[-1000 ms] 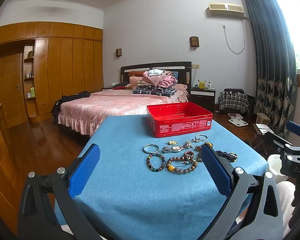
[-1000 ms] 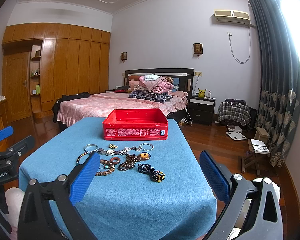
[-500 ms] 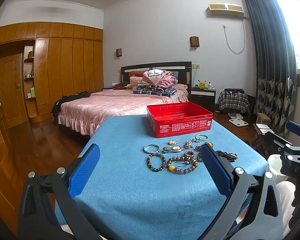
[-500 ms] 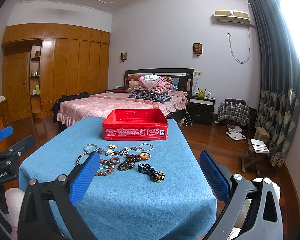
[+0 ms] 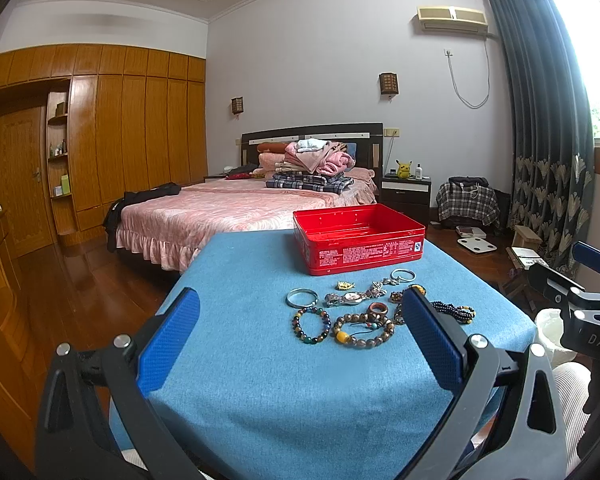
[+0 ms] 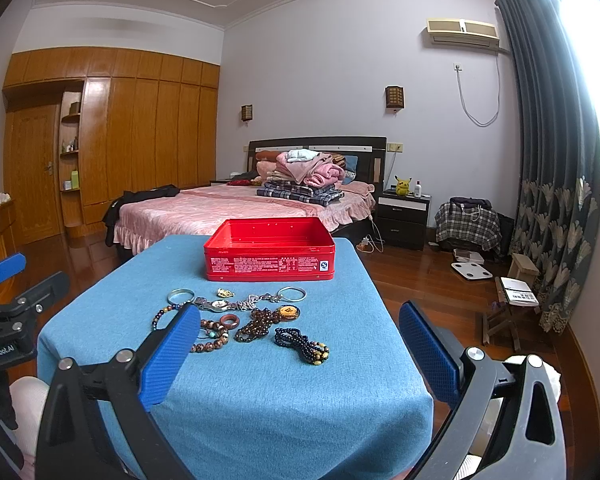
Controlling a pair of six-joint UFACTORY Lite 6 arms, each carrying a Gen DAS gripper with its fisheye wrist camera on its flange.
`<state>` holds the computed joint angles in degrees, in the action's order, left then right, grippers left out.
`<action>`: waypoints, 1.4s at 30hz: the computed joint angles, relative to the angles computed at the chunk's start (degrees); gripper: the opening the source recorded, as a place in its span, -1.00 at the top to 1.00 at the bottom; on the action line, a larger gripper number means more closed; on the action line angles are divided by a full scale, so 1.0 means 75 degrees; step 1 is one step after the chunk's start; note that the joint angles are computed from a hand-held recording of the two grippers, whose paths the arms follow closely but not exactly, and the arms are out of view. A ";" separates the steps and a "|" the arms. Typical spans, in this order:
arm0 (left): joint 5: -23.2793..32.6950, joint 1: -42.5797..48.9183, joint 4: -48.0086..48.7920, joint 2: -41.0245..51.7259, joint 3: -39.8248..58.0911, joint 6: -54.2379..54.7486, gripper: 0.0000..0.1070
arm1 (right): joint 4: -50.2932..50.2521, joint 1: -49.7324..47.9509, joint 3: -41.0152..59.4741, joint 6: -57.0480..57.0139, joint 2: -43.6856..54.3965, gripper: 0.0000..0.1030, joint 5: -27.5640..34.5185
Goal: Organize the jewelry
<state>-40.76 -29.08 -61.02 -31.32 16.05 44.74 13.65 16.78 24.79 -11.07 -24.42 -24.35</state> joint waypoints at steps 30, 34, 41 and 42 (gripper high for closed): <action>0.0052 0.0043 -0.0010 -0.0057 -0.0004 0.0053 -0.83 | -0.0167 -0.0044 0.0009 0.0156 0.0079 -0.88 -0.0041; 0.0127 0.0086 -0.0073 -0.0038 0.0059 0.0127 -0.83 | -0.0640 -0.0190 -0.0048 0.0567 0.0352 -0.88 -0.0319; 0.0212 0.0271 0.0264 0.0289 0.0156 -0.0258 -0.83 | -0.0813 -0.0184 0.0012 0.0809 0.0819 -0.88 -0.0613; 0.0294 0.0363 0.0436 0.0346 0.0164 -0.0431 -0.83 | -0.0980 -0.0242 0.0029 0.0966 0.0927 -0.88 -0.0679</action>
<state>-38.55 -26.36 -57.75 -28.73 17.28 41.51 6.30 14.96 25.01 -3.82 -17.47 -29.45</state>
